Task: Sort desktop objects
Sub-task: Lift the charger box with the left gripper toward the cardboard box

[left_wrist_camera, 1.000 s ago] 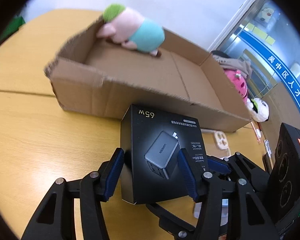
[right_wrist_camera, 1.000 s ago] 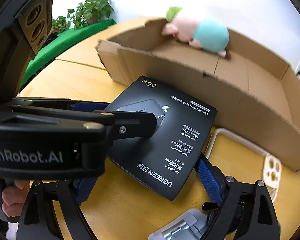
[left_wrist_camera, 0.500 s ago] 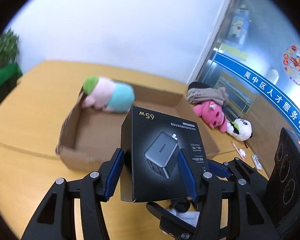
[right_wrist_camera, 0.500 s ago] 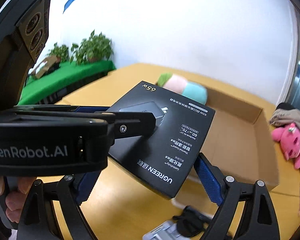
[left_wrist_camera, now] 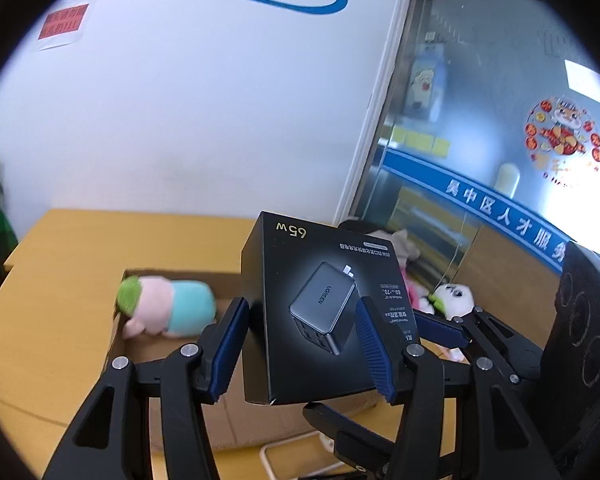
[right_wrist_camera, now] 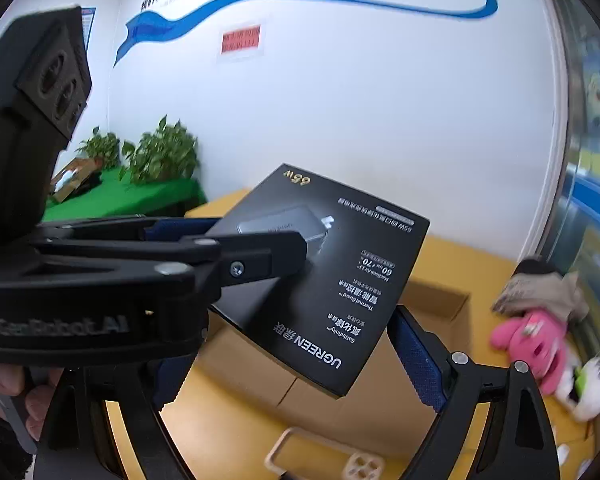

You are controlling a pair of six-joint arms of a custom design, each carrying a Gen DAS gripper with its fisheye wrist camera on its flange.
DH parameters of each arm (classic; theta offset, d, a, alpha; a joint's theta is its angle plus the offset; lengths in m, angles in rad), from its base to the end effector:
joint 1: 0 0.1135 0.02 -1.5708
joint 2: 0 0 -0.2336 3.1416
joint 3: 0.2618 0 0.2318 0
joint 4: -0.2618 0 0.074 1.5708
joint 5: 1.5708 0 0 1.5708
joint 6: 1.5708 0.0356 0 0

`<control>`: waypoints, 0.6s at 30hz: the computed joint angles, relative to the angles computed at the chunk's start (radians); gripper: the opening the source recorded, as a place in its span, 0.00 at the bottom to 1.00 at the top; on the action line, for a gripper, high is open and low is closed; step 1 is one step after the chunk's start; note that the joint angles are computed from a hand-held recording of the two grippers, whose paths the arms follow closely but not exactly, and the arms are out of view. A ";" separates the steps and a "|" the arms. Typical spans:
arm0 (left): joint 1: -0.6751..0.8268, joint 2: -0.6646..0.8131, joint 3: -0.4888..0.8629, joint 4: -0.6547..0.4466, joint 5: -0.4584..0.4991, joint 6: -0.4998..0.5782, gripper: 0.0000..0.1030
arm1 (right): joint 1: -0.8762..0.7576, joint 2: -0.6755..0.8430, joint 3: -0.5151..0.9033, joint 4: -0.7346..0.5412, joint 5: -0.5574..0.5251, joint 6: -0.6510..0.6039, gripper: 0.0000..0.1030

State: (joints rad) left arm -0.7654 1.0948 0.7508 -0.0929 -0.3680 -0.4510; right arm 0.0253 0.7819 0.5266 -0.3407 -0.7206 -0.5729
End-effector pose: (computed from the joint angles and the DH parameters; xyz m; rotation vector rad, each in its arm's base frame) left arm 0.1827 -0.1578 0.2567 0.0786 1.9994 -0.4194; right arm 0.1688 0.0278 0.2231 -0.9682 1.7884 0.4375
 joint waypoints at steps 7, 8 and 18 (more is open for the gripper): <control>0.026 0.099 0.165 -0.029 0.030 0.051 0.50 | -0.008 0.122 0.163 0.032 0.002 0.009 0.91; 0.031 0.114 0.186 -0.031 0.033 0.054 0.50 | -0.004 0.136 0.172 0.045 0.005 0.012 0.91; 0.133 0.268 0.357 -0.045 0.122 0.107 0.50 | 0.052 0.346 0.322 0.124 0.055 0.029 0.91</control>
State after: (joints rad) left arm -0.6326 1.3623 1.1082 -0.1380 -0.2465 -0.3439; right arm 0.0769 1.1283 0.8489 -0.2164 -0.6652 -0.5441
